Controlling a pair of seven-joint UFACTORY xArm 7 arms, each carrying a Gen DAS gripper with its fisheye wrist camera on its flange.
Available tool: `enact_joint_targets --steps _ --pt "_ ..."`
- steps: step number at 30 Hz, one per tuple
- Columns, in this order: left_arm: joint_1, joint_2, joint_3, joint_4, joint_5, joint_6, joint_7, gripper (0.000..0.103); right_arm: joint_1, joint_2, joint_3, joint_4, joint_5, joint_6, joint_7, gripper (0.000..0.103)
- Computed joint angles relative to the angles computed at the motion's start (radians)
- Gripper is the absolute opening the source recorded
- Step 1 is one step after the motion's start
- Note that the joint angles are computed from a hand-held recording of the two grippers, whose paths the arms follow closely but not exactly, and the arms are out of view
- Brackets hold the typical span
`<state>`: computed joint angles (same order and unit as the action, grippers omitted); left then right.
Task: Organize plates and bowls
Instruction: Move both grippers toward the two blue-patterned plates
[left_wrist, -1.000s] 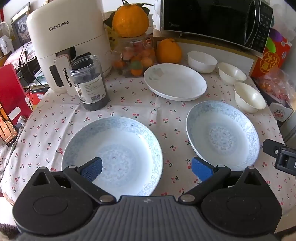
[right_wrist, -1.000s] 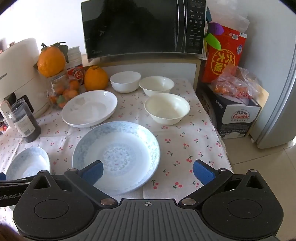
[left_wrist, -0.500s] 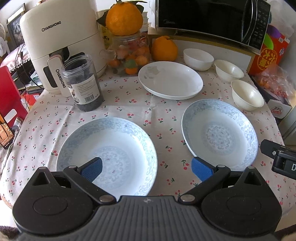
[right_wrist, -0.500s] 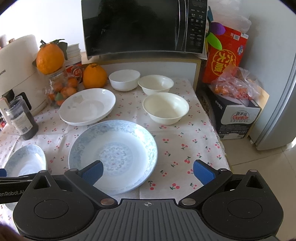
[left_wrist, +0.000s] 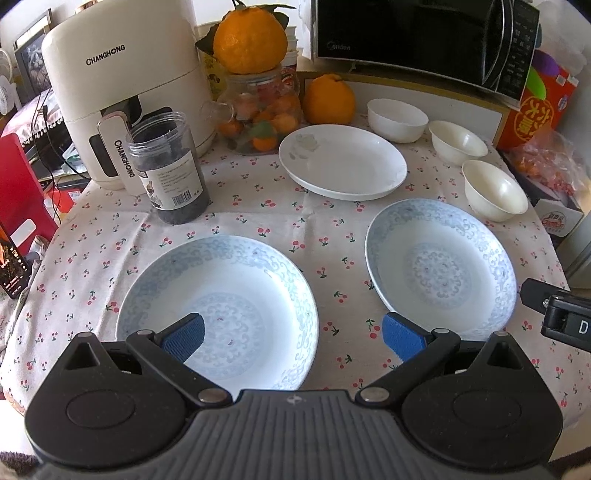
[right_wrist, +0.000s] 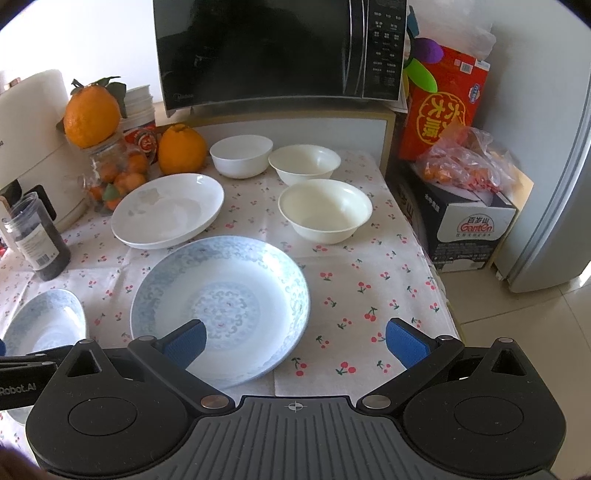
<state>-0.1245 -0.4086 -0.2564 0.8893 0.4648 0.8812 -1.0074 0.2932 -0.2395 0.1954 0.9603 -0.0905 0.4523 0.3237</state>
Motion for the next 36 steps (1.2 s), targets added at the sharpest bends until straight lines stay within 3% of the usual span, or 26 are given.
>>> enact_joint_targets --steps 22,36 --pt "-0.004 0.01 -0.006 0.007 0.025 0.011 -0.018 0.103 -0.02 -0.004 0.004 -0.006 -0.042 -0.011 0.037 0.103" --pt "-0.013 0.002 -0.012 0.002 0.039 -0.002 -0.008 0.103 -0.041 -0.004 0.022 -0.004 -0.134 -0.025 0.09 0.103"
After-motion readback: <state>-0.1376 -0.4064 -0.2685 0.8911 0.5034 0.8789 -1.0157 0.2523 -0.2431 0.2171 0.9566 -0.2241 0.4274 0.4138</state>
